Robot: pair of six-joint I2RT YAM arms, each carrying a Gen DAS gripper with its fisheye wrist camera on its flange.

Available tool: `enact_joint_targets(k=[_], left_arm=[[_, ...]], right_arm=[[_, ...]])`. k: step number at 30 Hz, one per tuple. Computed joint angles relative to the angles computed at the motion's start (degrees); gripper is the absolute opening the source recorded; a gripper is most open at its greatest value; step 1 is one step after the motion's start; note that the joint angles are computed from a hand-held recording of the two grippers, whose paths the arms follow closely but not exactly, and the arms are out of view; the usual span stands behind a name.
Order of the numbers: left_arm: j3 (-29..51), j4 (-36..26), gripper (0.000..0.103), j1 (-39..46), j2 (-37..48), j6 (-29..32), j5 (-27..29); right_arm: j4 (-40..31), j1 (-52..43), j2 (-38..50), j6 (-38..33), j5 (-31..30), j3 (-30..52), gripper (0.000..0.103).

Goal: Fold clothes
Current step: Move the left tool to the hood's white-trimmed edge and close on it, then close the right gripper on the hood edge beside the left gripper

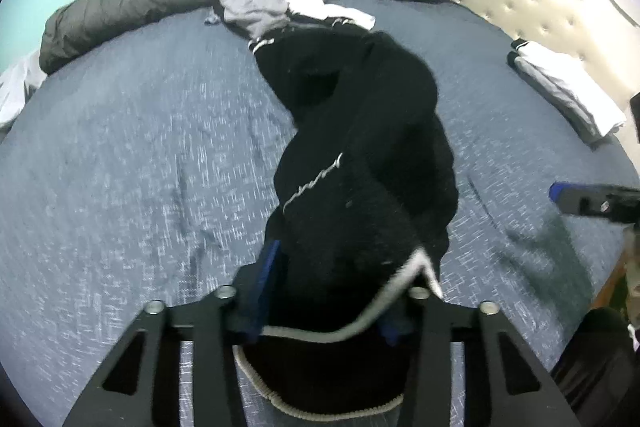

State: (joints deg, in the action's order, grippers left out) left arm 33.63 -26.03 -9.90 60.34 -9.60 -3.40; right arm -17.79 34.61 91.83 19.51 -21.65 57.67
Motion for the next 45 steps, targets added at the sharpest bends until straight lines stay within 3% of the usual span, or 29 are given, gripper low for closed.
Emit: enact_joint_targets(k=[4,9,24,30,39,41,45], left_arm=[[2.6,-3.1,0.028,0.3,-1.8,1.6,0.0],[5.2,-6.4,0.024,-0.1,-2.8,2.9,-0.5],[5.2,-7.8,0.026,2.4,-2.8,3.1,1.6],[4.6,-7.3,0.041,2.4,-2.8,3.0,1.0],[3.5,-6.3,0.041,3.1,-2.5,3.5,2.6],[3.5,-6.3,0.039,3.0,-2.6,3.7,2.9],[3.5,-6.4,0.017,2.6,-2.4,4.1,2.9]], right_arm=[[0.2,2.6,1.0,1.0,0.9,-0.3,0.042],[1.2,6.2,2.4,2.4,1.2,-0.7,0.042],[1.8,9.6,2.9,4.1,1.8,-0.2,0.042],[2.3,9.7,3.1,4.6,1.9,-0.5,0.042],[3.1,10.3,3.7,5.2,1.7,-0.7,0.042],[3.2,10.3,3.9,5.3,1.6,-0.7,0.042],[3.2,10.5,4.1,5.5,1.5,-0.6,0.042]])
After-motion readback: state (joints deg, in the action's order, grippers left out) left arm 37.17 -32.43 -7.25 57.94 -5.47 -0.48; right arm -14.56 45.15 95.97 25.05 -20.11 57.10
